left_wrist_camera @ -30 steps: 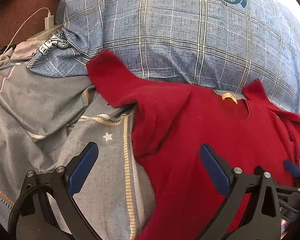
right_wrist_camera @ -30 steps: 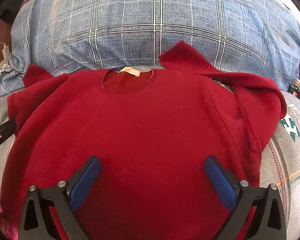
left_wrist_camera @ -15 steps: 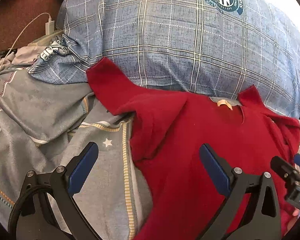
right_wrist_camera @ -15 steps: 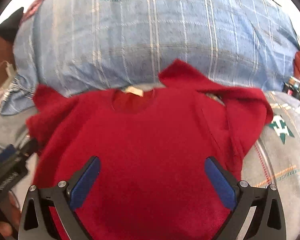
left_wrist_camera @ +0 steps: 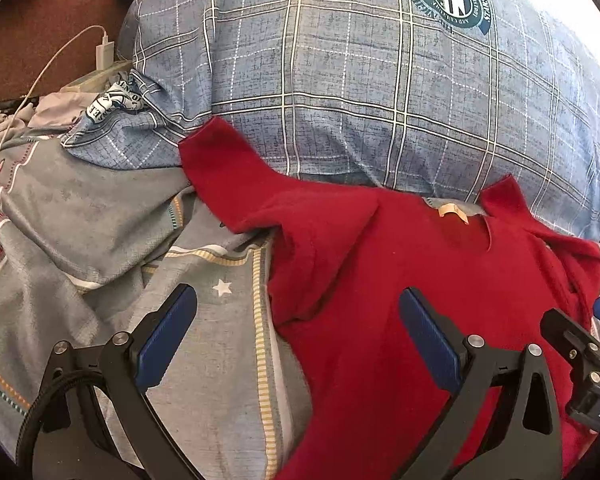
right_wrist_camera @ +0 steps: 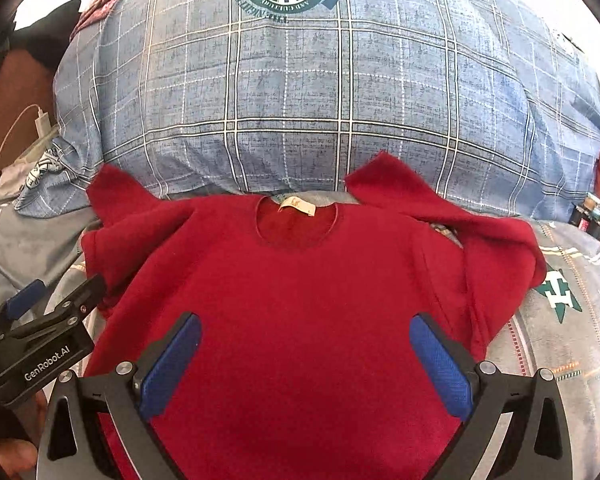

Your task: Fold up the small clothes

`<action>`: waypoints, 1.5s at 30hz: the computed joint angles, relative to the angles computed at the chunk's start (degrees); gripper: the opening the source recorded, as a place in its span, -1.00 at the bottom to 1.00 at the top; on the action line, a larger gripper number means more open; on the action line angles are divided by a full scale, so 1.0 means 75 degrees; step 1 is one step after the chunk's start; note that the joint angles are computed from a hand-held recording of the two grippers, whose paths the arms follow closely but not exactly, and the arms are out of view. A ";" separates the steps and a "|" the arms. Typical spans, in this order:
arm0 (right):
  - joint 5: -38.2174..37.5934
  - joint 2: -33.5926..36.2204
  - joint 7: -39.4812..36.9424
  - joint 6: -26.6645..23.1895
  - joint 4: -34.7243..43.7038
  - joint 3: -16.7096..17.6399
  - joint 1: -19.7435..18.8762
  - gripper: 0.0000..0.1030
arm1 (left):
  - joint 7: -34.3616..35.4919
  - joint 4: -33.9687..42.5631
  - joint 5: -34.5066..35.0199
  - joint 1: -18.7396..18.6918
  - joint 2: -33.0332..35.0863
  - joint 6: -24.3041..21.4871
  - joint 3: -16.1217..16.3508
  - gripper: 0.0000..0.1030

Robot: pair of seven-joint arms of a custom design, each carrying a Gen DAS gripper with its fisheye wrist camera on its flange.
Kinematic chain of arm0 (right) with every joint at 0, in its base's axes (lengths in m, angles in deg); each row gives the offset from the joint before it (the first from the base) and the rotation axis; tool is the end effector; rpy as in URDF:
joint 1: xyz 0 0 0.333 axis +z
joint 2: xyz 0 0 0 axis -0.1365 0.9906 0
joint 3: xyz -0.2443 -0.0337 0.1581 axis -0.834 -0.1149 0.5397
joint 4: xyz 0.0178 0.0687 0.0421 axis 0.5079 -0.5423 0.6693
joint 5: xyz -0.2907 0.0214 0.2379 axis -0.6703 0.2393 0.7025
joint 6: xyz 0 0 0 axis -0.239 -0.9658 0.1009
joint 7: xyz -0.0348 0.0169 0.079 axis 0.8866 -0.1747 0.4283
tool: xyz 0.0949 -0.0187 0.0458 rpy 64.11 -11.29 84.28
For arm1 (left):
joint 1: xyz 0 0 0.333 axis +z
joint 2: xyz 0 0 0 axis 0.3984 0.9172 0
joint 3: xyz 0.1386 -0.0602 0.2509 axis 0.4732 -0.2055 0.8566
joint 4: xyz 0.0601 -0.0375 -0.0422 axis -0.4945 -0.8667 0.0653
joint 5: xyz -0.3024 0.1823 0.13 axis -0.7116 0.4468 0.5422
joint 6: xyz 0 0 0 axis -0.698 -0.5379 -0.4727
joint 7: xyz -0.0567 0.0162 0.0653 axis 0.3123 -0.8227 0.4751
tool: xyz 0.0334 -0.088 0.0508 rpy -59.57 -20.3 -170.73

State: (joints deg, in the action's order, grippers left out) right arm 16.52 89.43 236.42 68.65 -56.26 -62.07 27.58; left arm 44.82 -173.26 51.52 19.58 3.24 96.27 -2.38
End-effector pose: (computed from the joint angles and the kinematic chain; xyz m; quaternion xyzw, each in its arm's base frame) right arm 0.6387 0.3371 0.4197 -0.5361 0.7398 -0.3276 0.2406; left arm 0.7132 -0.1562 0.4152 -0.5887 0.6991 -0.3239 0.2443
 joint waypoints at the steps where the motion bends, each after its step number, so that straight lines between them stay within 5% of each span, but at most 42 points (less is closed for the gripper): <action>1: 0.0005 0.0017 0.0011 -0.0037 0.0029 -0.0004 0.0012 1.00 | 0.0002 0.0018 -0.0008 0.0006 0.0011 -0.0023 -0.0008 0.98; 45: 0.1280 0.1146 -0.1247 -0.0172 0.1443 -0.0226 0.0044 1.00 | -0.0158 0.0530 0.0153 -0.0139 0.0364 -0.0452 0.0176 0.98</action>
